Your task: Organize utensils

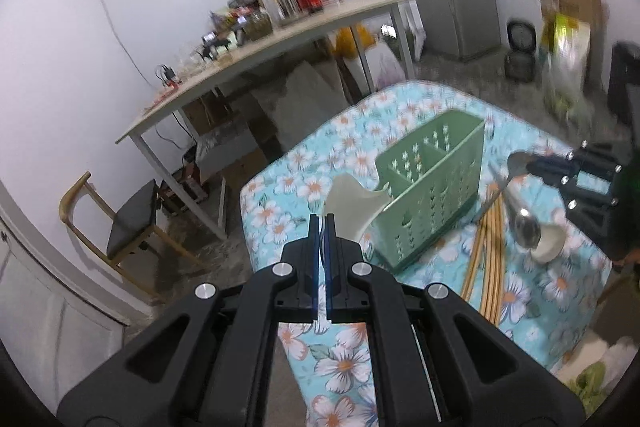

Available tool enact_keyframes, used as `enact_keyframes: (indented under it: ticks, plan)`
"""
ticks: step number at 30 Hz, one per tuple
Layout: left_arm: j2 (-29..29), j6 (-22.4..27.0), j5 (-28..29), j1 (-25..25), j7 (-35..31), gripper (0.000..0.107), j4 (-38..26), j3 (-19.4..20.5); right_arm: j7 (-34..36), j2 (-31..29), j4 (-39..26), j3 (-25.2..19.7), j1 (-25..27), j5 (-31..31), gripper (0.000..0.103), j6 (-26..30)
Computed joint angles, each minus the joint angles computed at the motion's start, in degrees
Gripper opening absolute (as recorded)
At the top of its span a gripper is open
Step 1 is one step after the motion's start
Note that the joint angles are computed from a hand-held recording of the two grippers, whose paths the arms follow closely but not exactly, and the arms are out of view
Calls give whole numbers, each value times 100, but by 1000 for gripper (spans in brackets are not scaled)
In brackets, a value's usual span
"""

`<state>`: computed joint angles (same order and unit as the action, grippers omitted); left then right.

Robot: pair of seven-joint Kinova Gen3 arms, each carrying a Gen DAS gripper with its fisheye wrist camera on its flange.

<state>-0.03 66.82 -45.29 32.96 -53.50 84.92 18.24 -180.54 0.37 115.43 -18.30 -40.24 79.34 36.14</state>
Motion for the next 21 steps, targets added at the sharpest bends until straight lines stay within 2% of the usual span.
enact_keyframes:
  ticks: [5, 8, 12, 14, 16, 21]
  plan:
    - [381, 217, 665, -107, -646, 2, -702, -223, -268, -90, 133, 74, 143, 158, 6, -308]
    - [571, 108, 1090, -182, -835, 3, -999, -430, -438, -137, 193, 94, 227, 268, 5, -472]
    - [634, -338, 1617, -327, -855, 5, -998, -648, -559, -234, 230, 89, 316, 346, 4, -601]
    - [590, -606, 1758, -370, -792, 17, -886, -701, -563, -338, 240, 96, 378, 324, 3, -706]
    - [461, -973, 1916, -455, -722, 24, -679, -740, -520, -418, 220, 56, 425, 289, 3, -696]
    - [199, -1630, 2022, -637, -382, 33, -211, -711, -481, -583, 146, -82, 493, 367, 3, -528]
